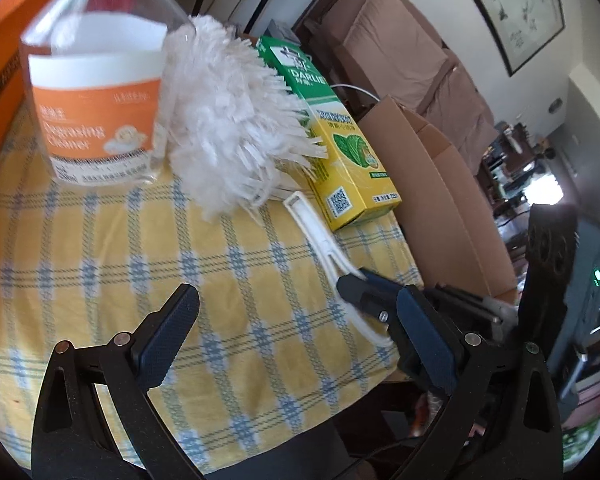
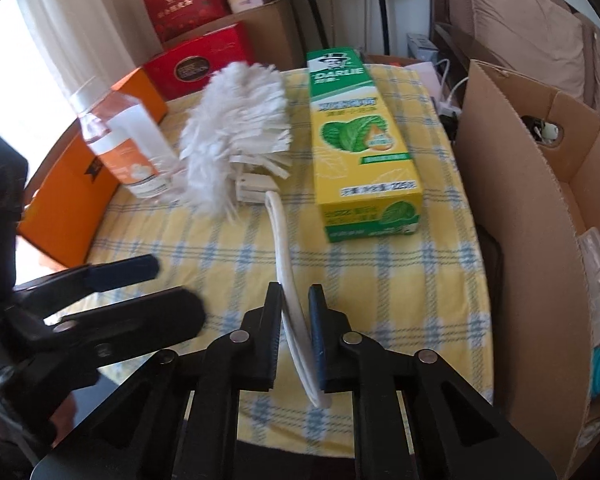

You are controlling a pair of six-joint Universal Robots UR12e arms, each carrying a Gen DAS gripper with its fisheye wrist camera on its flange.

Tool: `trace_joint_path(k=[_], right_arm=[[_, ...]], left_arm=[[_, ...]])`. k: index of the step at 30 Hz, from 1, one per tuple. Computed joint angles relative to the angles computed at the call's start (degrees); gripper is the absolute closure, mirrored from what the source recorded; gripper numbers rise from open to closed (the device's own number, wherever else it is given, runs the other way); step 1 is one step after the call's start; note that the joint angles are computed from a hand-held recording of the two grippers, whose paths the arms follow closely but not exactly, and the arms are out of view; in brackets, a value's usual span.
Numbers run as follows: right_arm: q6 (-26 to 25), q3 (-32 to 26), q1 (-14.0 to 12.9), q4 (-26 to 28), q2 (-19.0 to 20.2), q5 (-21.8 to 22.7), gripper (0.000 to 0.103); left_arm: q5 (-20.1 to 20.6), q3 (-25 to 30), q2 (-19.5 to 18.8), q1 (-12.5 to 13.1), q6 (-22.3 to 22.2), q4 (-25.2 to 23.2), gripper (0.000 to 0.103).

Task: Organize objects
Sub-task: 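Grasp the white feather duster handle with the right gripper, then lift the feather duster and carry it over the orange box with the right gripper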

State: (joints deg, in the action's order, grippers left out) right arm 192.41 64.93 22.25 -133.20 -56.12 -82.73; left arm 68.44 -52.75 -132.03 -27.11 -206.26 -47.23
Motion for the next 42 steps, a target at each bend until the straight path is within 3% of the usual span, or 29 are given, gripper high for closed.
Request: trace_joint_path(k=[6, 9, 14, 17, 19, 23, 29, 42], right_arm=[[-0.93, 1.27, 0.41, -0.31, -0.70, 3.02, 0.094], [-1.38, 1.81, 0.70, -0.61, -0.88, 3.56, 0.094], [-1.29, 2.07, 0.94, -0.83, -0.66, 4.27, 0.094], [-1.23, 2.26, 1.04, -1.49, -0.61, 4.23, 0.092], [-1.48, 2.03, 1.21, -1.59, -0.42, 3.74, 0.092], [-1.06, 1.79, 1.28, -2.61, -0.07, 3.64, 0.090], [0.97, 3.17, 0.95, -5.92, -0.59, 5.41, 0.093], [-1.09, 2.31, 2.24, -9.55, -2.05, 1.56, 0.093]], left_arm=[[0.08, 0.94, -0.71, -0.33, -0.46, 0.00, 0.009], [0.70, 1.77, -1.21, -0.47, -0.35, -0.33, 0.016], [4.34, 4.18, -2.08, -1.39, 3.64, -3.70, 0.052], [5.38, 4.91, -2.40, -1.80, 5.12, -4.89, 0.069], [5.60, 4.82, -2.34, -1.88, 5.33, -4.99, 0.074], [6.69, 4.96, -2.17, -2.10, 5.82, -5.94, 0.080], [7.18, 4.12, -1.37, -2.07, 5.97, -5.55, 0.081], [6.21, 0.81, 1.80, -1.39, 4.59, 2.02, 0.082]])
